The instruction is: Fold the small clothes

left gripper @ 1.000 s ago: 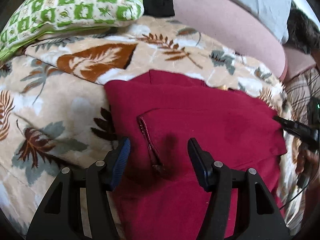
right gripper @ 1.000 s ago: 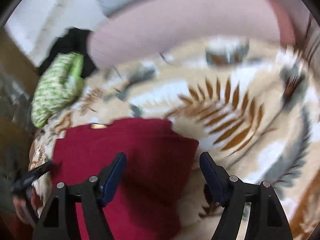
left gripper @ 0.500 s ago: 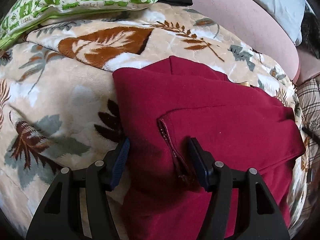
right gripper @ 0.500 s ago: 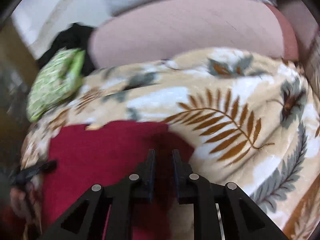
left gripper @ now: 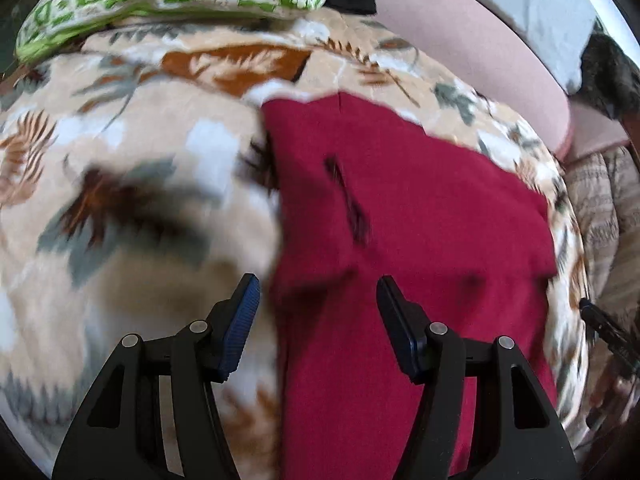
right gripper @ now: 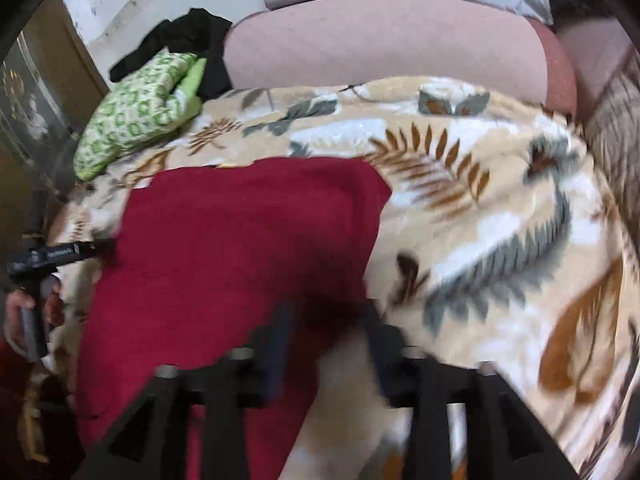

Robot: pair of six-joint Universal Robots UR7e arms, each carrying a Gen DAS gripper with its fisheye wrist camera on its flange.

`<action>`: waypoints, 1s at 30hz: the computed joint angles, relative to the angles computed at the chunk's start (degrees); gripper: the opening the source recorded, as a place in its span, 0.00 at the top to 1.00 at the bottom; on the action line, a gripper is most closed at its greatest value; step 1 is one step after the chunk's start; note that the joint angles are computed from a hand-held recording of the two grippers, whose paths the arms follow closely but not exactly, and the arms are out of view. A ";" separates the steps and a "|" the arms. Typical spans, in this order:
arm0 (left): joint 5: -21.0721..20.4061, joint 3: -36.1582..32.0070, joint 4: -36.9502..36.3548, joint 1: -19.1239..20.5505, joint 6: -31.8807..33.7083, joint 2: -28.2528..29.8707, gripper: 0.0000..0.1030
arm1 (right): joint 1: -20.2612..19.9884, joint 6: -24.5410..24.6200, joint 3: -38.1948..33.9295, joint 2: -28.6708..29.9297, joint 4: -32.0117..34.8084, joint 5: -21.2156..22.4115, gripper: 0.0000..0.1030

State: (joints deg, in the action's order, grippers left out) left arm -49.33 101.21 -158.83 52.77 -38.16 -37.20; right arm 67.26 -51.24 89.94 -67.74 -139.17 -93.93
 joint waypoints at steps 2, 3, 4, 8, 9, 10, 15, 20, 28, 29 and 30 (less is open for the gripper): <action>-1.82 4.05 -1.17 -1.06 -1.61 -1.77 0.41 | -1.71 1.67 2.34 -2.30 4.26 1.11 0.53; -2.63 5.64 -1.49 -1.44 -2.43 -2.43 0.41 | -2.75 2.25 3.54 -3.19 5.75 1.42 0.53; -3.53 7.50 -1.96 -1.88 -3.64 -3.12 0.41 | -3.83 2.51 4.99 -3.87 6.27 1.79 0.53; -6.09 12.08 -3.03 -2.80 -9.08 -4.14 0.41 | -5.79 4.37 8.16 -3.40 5.35 3.10 0.53; -6.15 12.98 -3.18 -3.18 -10.11 -4.22 0.41 | -6.03 3.74 8.86 -3.27 5.84 3.73 0.54; -5.95 13.56 -3.02 -3.58 -10.99 -4.36 0.41 | -5.74 2.50 10.19 -3.16 4.50 2.81 0.67; -6.75 18.60 -6.18 -6.27 -13.37 -6.12 0.41 | -5.39 -0.98 14.44 -6.64 -2.25 -0.27 0.93; -8.93 21.94 -8.49 -8.12 -17.11 -6.71 0.41 | -6.12 0.81 14.72 -6.95 -1.29 0.03 0.92; -9.65 26.67 -10.97 -11.46 -23.03 -6.67 0.41 | -10.97 -0.43 17.44 -15.19 9.76 5.27 0.45; -9.55 26.73 -10.79 -11.66 -23.55 -6.37 0.41 | -11.56 -0.73 18.47 -15.83 9.32 4.42 0.45; -9.19 26.87 -10.70 -12.10 -24.05 -5.99 0.41 | -12.40 -1.09 19.33 -16.37 9.25 4.37 0.45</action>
